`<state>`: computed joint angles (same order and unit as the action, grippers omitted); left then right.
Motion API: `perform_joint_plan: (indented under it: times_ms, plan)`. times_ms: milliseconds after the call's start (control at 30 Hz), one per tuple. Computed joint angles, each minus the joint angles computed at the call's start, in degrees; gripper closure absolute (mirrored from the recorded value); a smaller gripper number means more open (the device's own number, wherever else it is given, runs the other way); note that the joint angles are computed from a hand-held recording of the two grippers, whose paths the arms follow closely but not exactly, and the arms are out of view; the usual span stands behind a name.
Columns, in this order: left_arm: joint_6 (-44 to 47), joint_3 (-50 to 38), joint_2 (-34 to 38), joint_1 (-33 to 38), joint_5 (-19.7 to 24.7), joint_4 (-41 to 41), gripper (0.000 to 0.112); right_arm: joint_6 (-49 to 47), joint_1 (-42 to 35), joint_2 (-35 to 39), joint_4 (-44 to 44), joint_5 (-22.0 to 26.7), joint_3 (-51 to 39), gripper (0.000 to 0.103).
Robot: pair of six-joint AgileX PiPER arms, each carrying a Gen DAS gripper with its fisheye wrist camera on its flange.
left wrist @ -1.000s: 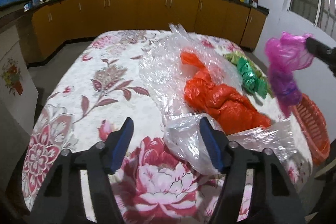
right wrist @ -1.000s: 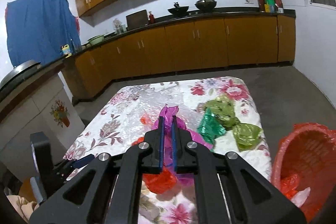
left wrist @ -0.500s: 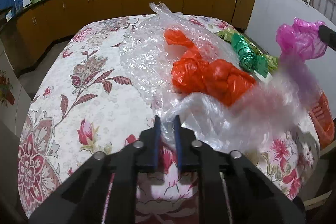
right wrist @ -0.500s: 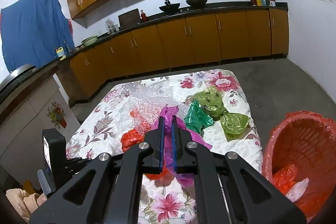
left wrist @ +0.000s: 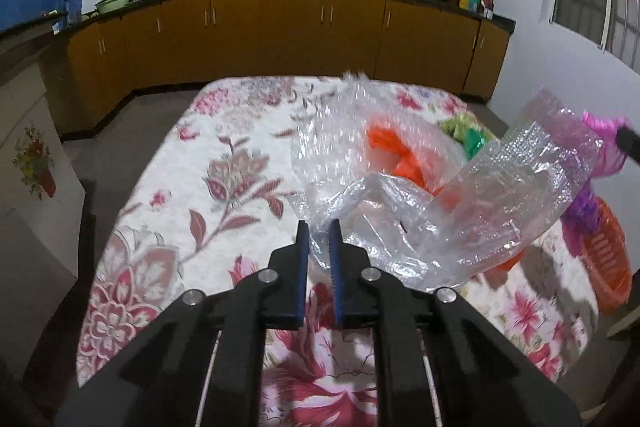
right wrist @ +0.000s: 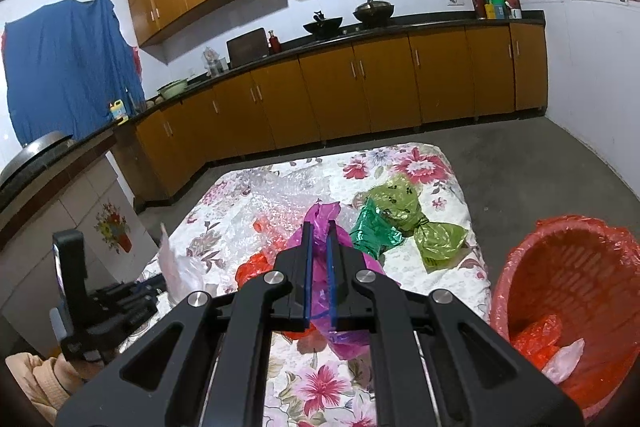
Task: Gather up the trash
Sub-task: 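Lift the pink bag with the right tool while the left tool lifts the bubble wrap, then carry both items over the wastebasket and open both tools to drop them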
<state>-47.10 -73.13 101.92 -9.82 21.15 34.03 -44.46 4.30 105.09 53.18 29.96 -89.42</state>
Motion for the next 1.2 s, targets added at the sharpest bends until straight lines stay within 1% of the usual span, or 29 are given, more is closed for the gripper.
perform_joint_plan:
  times_ms: [167,367,500,767,1000,1200]
  plan:
    - [-0.13,-2.36,-1.31,-1.82,0.87,0.27,0.101,-1.53,-1.45,-1.72,1.67,-0.42,1.77,0.097]
    - [3.40,-7.72,-0.07,-5.44,2.29,-3.18,0.101,-3.53,-4.41,-3.95,3.61,-1.35,3.91,0.097]
    - [6.65,-12.39,1.89,-8.06,3.67,-6.96,0.101,-4.58,-7.56,-5.44,4.75,-1.85,5.42,0.097]
    - [11.52,-23.42,7.98,-14.62,6.73,-11.78,0.101,-5.37,-15.11,-7.21,6.45,-2.30,8.10,0.097]
    - [16.44,-34.66,15.16,-19.53,10.15,-17.40,0.101,-6.06,-21.64,-7.49,7.88,-1.91,8.96,0.097]
    - [21.19,-46.62,22.70,-22.90,14.81,-22.15,0.101,-7.65,-25.75,-6.91,9.58,-1.40,8.80,0.097]
